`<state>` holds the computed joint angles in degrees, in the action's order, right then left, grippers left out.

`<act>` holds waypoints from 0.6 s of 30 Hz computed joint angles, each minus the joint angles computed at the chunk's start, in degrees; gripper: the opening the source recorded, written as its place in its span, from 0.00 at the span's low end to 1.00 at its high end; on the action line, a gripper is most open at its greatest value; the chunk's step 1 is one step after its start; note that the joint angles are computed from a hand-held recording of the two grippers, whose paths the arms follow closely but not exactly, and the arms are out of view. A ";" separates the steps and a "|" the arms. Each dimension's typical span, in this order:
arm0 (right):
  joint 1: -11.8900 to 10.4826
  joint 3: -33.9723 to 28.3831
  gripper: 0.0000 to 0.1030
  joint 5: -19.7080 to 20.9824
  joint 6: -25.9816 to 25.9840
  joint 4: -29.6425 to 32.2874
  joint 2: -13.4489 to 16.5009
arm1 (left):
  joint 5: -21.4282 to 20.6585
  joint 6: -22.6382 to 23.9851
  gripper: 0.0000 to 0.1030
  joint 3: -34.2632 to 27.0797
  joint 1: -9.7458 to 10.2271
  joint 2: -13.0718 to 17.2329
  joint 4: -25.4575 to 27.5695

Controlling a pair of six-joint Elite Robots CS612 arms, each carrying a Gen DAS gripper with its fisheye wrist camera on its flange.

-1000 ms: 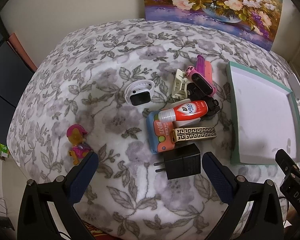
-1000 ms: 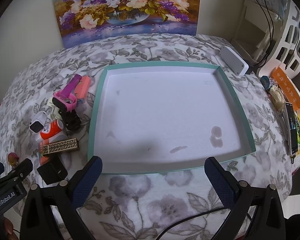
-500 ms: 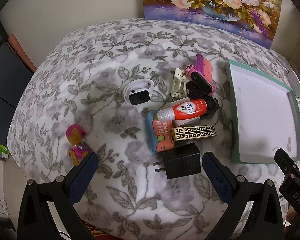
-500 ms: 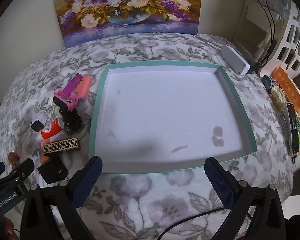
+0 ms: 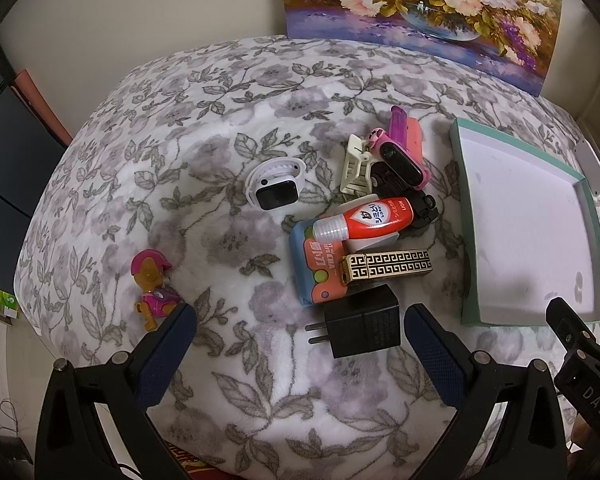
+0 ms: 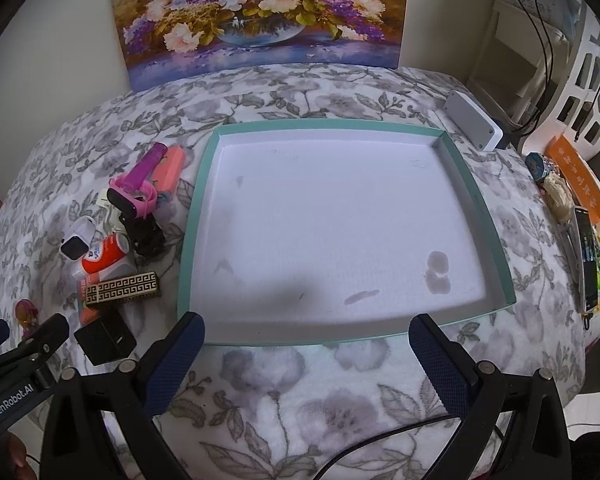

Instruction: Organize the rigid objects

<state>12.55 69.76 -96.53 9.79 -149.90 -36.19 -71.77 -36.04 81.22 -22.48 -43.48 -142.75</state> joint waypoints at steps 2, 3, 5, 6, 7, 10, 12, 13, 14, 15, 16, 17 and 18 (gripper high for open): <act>0.01 -0.02 1.00 -0.02 0.00 0.04 0.01 | -0.01 0.02 1.00 0.04 0.01 -0.01 -0.05; -0.02 -0.02 1.00 0.12 0.01 0.15 -0.02 | 0.00 0.00 1.00 -0.03 -0.01 0.01 0.05; -0.02 -0.03 1.00 0.11 -0.02 0.17 -0.02 | 0.02 -0.01 1.00 -0.04 -0.01 0.01 0.03; -0.02 -0.01 1.00 0.15 -0.04 0.16 -0.01 | 0.03 0.01 1.00 0.03 0.00 -0.01 -0.05; 0.00 0.03 1.00 0.17 -0.08 0.11 -0.01 | 0.04 -0.02 1.00 -0.02 -0.01 0.01 -0.01; 0.01 0.14 1.00 0.14 -0.17 -0.04 0.00 | 0.02 -0.09 1.00 -0.08 -0.02 0.03 0.08; 0.01 0.09 1.00 0.19 -0.12 0.04 0.02 | 0.01 -0.12 1.00 -0.13 -0.03 0.07 0.07; 0.02 0.07 1.00 0.20 -0.10 0.05 0.03 | -0.03 -0.15 1.00 -0.11 -0.02 0.07 0.02; 0.02 0.07 1.00 0.22 -0.13 0.08 0.03 | -0.10 -0.16 1.00 -0.12 -0.01 0.06 0.04; 0.02 0.05 1.00 0.26 -0.13 0.08 0.04 | -0.50 -0.34 1.00 -0.03 0.06 0.01 -0.19; 0.03 0.06 1.00 0.39 -0.19 -0.02 0.05 | -0.88 -0.75 1.00 0.24 0.19 -0.13 -0.77; 0.01 0.12 1.00 0.67 -0.29 -0.31 0.04 | -1.19 -1.25 1.00 0.55 0.35 -0.30 -1.31; 0.00 0.16 1.00 1.09 -0.43 -0.73 0.03 | -1.37 -1.50 1.00 0.74 0.47 -0.42 -1.54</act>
